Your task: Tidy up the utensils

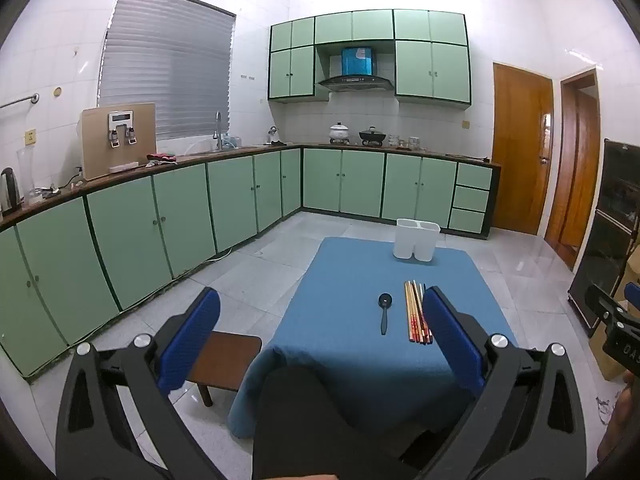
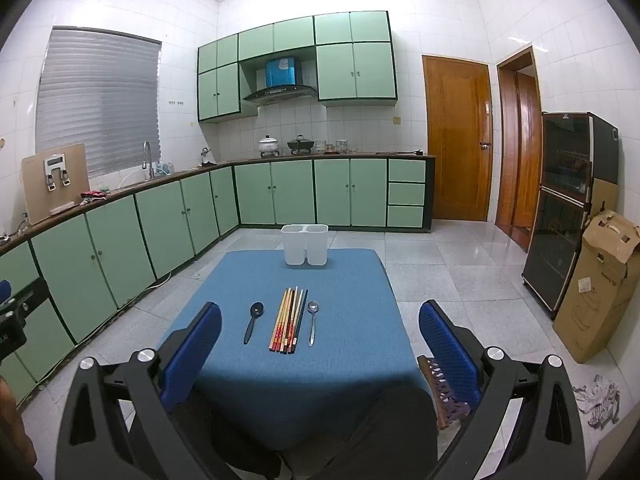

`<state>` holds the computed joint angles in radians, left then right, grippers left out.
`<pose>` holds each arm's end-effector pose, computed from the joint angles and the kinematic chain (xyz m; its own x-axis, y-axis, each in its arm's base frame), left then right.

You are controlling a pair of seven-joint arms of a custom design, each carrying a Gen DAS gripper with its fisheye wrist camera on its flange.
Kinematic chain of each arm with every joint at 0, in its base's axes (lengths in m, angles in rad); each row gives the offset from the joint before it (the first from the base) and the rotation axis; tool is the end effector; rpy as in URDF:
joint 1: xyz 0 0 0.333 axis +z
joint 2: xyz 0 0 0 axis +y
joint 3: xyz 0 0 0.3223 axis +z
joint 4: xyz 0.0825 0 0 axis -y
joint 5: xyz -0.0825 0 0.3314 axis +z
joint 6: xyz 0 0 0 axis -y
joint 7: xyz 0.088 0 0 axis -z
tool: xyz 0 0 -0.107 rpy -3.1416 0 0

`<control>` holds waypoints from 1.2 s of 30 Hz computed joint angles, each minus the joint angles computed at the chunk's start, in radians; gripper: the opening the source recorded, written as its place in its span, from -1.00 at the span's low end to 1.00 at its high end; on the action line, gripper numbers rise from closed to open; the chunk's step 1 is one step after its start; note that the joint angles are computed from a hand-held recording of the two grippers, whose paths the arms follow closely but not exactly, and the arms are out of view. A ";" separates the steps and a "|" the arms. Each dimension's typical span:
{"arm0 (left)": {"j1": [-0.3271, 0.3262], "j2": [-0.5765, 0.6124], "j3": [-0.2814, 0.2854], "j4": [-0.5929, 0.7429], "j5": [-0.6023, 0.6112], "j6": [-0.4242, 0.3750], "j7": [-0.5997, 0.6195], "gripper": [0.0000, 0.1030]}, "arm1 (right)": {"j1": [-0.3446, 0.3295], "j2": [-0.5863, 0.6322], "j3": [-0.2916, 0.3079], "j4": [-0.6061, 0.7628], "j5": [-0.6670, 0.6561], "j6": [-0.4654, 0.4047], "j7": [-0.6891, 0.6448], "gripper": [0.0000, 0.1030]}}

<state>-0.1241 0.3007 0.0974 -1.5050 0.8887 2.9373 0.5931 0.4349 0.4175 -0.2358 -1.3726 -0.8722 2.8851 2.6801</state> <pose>0.6419 -0.0786 0.6298 0.1511 -0.9885 0.0086 -0.3412 -0.0604 -0.9381 0.6440 0.2161 0.6131 -0.0522 -0.9959 -0.0735 -0.3371 0.0869 -0.9374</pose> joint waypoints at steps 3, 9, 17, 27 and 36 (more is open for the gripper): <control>-0.002 0.000 0.003 0.000 0.008 0.002 -0.004 0.90 | 0.003 -0.001 -0.005 -0.001 -0.010 -0.001 0.006 0.88; -0.004 0.000 0.004 0.000 0.014 0.003 -0.010 0.90 | 0.003 -0.004 -0.005 -0.006 -0.022 0.004 0.017 0.88; -0.001 0.001 0.002 0.001 0.008 0.002 -0.009 0.90 | 0.002 -0.009 -0.005 -0.010 -0.035 0.004 0.027 0.88; -0.001 0.000 0.002 0.000 0.009 0.003 -0.012 0.90 | -0.003 -0.009 0.002 -0.008 -0.037 0.001 0.025 0.88; 0.002 -0.003 0.001 -0.003 0.005 0.005 -0.009 0.90 | -0.002 -0.016 0.000 -0.017 -0.051 0.003 0.034 0.88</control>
